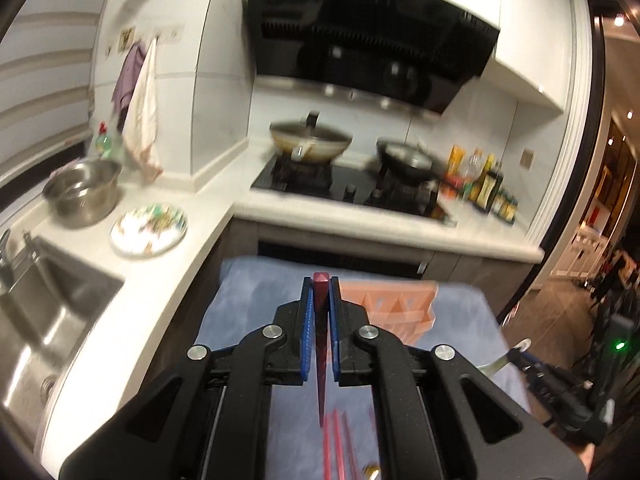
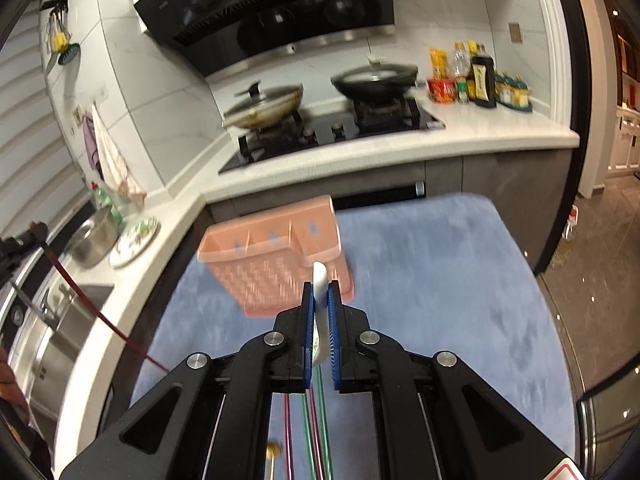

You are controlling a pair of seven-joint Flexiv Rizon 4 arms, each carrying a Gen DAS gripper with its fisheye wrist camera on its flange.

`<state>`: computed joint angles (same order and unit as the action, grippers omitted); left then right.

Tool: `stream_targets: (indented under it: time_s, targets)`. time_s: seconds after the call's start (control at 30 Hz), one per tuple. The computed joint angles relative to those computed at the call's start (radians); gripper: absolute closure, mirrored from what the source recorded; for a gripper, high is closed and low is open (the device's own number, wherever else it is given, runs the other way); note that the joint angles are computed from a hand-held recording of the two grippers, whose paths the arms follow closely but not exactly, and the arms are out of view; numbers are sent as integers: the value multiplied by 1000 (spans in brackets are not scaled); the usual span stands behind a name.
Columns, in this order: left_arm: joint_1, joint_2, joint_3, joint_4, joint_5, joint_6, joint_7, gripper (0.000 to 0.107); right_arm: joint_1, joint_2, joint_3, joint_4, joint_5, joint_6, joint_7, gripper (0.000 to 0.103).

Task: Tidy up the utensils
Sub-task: 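Lift both held utensils and lower them into the pink holder, then open both tools to release the chopstick and spoon into the holder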

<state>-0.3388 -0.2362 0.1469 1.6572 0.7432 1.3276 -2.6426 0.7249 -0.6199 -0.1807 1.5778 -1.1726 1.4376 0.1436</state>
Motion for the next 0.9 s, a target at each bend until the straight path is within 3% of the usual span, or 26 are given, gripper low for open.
stream_targets:
  time_s: [0.23, 0.37, 0.6, 0.9]
  targets:
    - [-20, -104, 47, -213, 5, 39, -13, 100, -57, -161, 79, -293, 243, -97, -280, 96]
    - [6, -190, 39, -301, -88, 75, 63, 100, -76, -261, 131, -456, 368, -171, -427, 96]
    - [-8, -306, 76, -360, -213, 72, 161, 100, -81, -412, 185, -680, 527, -296, -621, 96]
    - [-19, -392, 114, -349, -353, 97, 253, 100, -63, -503, 183, -797, 674, -357, -744, 96]
